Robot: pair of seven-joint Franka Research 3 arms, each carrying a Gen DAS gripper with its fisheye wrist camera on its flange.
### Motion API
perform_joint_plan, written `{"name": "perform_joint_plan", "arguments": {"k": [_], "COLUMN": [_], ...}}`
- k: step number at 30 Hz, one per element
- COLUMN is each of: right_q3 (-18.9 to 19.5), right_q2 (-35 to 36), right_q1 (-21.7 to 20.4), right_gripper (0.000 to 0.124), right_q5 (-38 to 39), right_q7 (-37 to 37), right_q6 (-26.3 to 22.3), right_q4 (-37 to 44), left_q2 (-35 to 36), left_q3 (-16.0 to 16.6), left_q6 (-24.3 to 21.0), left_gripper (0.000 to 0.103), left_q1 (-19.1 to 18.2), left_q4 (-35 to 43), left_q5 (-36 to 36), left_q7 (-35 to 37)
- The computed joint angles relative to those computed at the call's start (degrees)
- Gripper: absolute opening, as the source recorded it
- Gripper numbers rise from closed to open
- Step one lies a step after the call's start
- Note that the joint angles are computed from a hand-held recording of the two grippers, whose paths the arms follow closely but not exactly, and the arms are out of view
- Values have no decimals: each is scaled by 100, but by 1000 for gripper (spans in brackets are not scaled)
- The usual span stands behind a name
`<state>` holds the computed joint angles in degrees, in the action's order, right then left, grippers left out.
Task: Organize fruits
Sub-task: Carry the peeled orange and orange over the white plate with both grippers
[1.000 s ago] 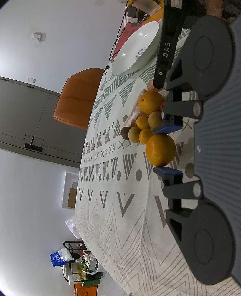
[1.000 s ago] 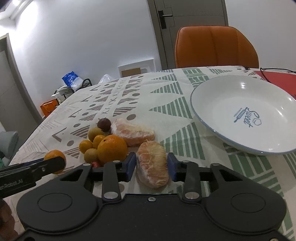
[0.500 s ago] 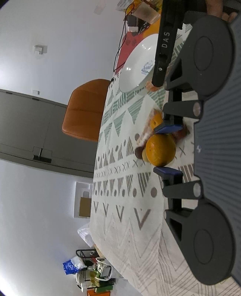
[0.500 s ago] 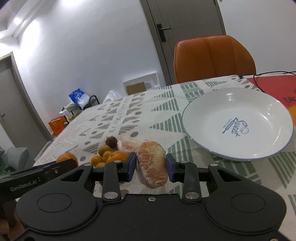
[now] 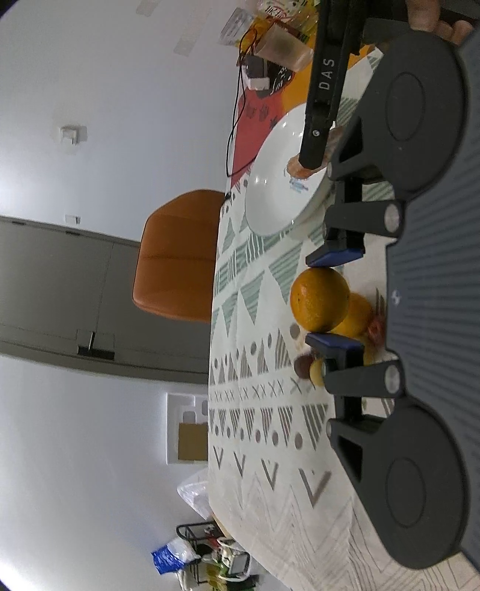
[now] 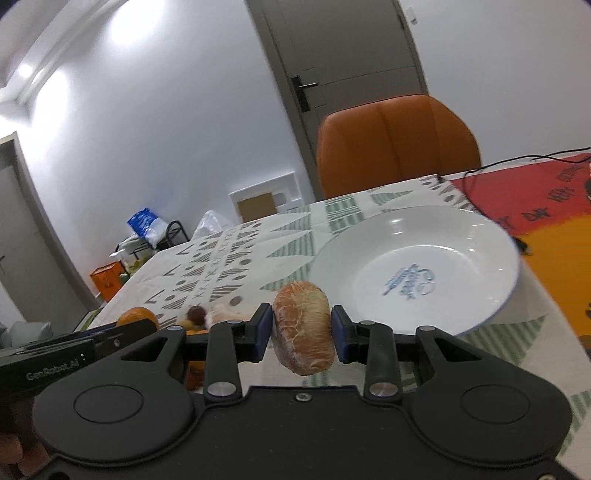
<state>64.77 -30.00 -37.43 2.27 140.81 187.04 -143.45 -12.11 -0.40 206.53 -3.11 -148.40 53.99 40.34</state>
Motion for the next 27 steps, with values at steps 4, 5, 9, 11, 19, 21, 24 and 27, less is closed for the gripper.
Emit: {"name": "perform_joint_plan", "arguments": {"k": [4,5,9,11,19,21,24,27], "right_q3": [-124,-148,-209,-217,-248,-254,-238,-230], "right_q2": [-92,-101,-145,-152,-214,-215,-195,-184], "right_q1": [65,70,60,26,-123,-160,-254,-341], "right_gripper": [33,33,33,33,33,33,33,33], "right_q5": [52,63,119,138,175,165,138,124], "right_q7": [40,46,56,43,33,33,20,2], "right_q6": [15,30,80,88,49,45,53,63], "right_q4": [-159,-188,-295,-325,-411,-426,-426,-432], "left_q2": [73,93,177,230,446,531,650,781], "left_q3": [-70,-89,-174,-191,-391,-425,-484,-541], "left_q6": [-22,-31,-80,-100,-158,-166,-202,-261], "left_gripper": [37,37,37,37,37,37,37,37], "left_q1": [-77,-95,-156,-204,-304,-334,-366,-394], "left_q4": [105,133,245,333,645,741,886,1056], "left_q5": [21,24,-22,26,-20,-8,49,163], "left_q7": [-20,-25,30,-16,71,73,39,-54]}}
